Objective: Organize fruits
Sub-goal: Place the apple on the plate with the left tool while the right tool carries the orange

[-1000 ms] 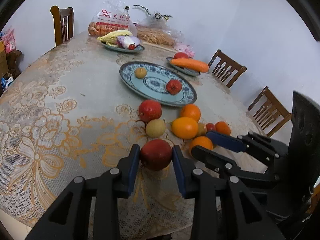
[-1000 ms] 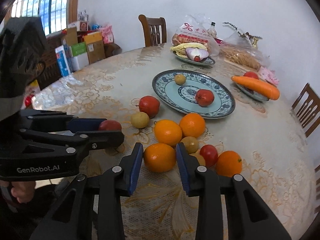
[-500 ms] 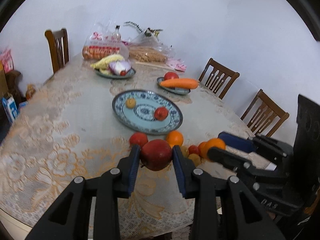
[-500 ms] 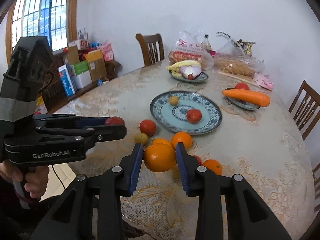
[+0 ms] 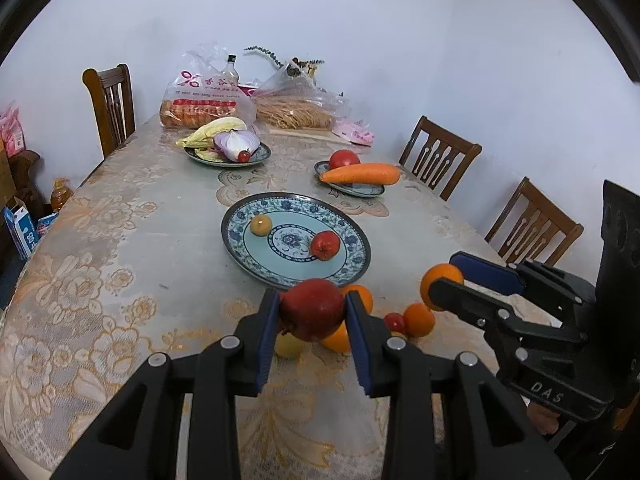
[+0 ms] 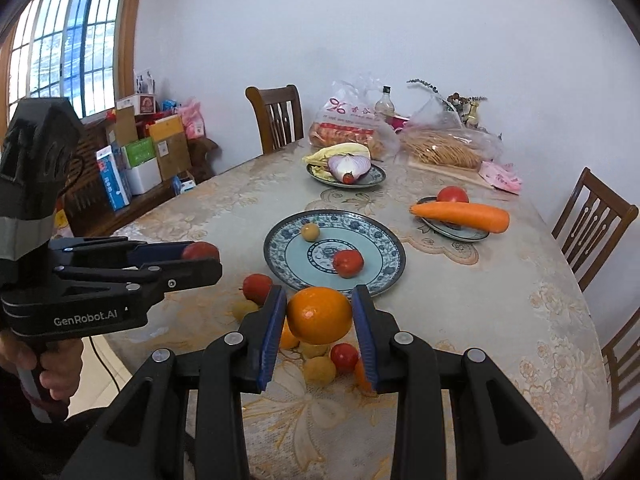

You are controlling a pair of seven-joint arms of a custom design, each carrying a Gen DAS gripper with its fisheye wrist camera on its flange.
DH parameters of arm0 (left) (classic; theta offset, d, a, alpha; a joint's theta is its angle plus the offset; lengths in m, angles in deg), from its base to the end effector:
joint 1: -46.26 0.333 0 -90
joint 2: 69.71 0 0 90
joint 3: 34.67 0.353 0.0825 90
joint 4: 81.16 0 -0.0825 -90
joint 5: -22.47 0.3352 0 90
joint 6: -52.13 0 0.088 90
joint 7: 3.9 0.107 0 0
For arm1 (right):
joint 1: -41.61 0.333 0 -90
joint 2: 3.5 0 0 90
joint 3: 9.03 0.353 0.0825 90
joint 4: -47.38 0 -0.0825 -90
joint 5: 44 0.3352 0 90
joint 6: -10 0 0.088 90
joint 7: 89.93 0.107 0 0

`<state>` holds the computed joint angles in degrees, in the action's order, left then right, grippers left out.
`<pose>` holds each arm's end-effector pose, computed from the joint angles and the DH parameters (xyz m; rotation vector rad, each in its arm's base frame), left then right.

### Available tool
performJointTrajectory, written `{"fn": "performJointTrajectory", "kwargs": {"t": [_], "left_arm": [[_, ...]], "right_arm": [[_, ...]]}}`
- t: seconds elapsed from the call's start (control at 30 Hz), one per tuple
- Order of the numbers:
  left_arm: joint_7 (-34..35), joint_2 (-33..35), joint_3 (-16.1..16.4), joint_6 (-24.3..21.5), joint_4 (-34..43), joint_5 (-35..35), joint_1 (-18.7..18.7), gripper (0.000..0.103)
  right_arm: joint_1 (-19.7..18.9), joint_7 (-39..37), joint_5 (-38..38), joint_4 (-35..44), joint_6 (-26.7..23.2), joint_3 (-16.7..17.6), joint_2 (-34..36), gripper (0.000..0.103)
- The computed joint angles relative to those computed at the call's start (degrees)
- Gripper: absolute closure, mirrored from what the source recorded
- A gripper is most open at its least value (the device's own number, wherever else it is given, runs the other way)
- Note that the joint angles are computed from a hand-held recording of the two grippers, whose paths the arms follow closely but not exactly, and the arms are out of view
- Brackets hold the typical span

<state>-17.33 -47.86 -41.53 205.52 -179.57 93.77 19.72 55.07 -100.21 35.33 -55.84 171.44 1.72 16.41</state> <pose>0.5420 -0.3780 0.4755 -1.9136 1.4832 -1.0119 0.6058 0.2026 0.4598 -2.0661 0.6997 -0.4691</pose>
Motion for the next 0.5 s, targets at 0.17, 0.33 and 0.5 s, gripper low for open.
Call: {"fn": "performJointTrajectory", "kwargs": {"t": [0.17,0.33,0.5], "left_arm": [[6.0,3.2,-0.3,0.9,3.5,-4.8,1.3,0.069],[13.4,6.7,0.0,0.3,7.3,-11.4,1.6,0.069],[18.8,9.3,1.0,0.2,10.1,-16.5,1.7,0.069]], "right_arm": [[0.9,7.1,-7.4,3.9,-0.4,-0.8,3.9,0.068],[1.1,17.6,-17.1,9.9,-1.9,-1.3,8.9,0.068],[1.0,24.1,-24.8,14.9,-2.6,-0.7,12.8,0.068]]}}
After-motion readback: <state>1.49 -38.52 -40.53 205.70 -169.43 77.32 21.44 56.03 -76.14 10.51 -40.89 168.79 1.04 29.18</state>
